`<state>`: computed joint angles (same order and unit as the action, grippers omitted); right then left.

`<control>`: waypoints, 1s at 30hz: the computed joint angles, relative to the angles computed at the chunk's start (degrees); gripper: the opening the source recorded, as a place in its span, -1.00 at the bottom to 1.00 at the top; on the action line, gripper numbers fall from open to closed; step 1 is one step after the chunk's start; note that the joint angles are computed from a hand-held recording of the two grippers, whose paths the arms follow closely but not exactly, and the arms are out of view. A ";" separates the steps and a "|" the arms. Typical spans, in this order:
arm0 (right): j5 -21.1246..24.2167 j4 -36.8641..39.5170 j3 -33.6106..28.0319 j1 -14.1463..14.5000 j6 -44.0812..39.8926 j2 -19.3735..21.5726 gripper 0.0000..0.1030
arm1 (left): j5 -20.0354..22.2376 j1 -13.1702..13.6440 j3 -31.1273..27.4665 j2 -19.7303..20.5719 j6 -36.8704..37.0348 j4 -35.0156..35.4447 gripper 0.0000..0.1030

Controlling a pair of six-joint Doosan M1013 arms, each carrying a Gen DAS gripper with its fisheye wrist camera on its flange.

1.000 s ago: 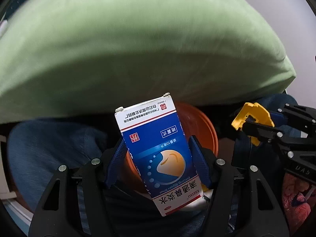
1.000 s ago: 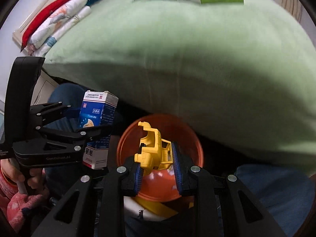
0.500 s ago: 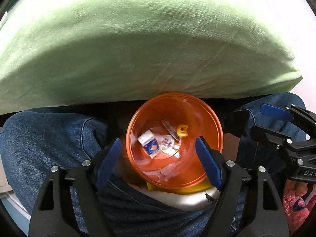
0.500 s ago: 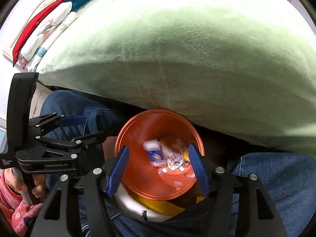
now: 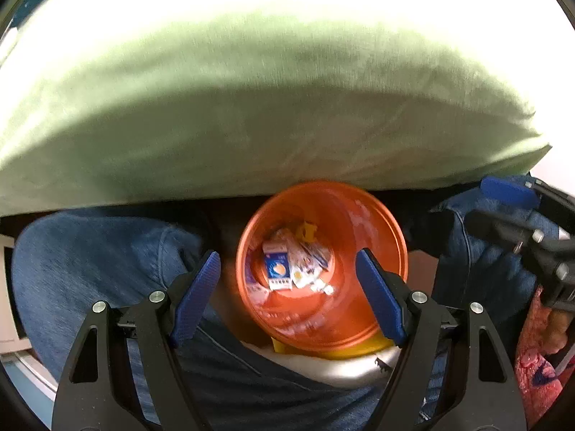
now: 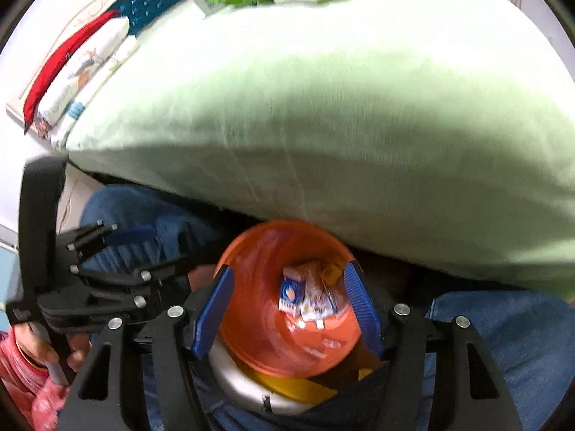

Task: Collect trash
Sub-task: 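Grasp the green box with the right tool while the left tool grasps the white snack box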

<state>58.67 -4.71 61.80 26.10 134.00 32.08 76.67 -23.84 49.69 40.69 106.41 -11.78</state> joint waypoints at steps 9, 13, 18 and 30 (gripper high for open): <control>-5.14 -7.66 -5.08 -2.49 5.10 1.02 0.43 | -8.89 0.08 0.47 -2.17 0.68 0.14 0.48; -12.20 -2.21 -6.51 -6.13 7.68 1.81 0.44 | -12.58 0.27 0.46 -2.85 0.61 -0.37 0.48; -15.65 3.53 -11.40 -9.61 11.47 5.35 0.44 | -13.28 0.51 -0.94 -2.38 -0.24 -1.03 0.48; -18.67 8.84 -14.41 -11.65 13.09 8.54 -0.19 | -14.71 0.82 -4.54 -0.90 -2.32 -0.80 0.48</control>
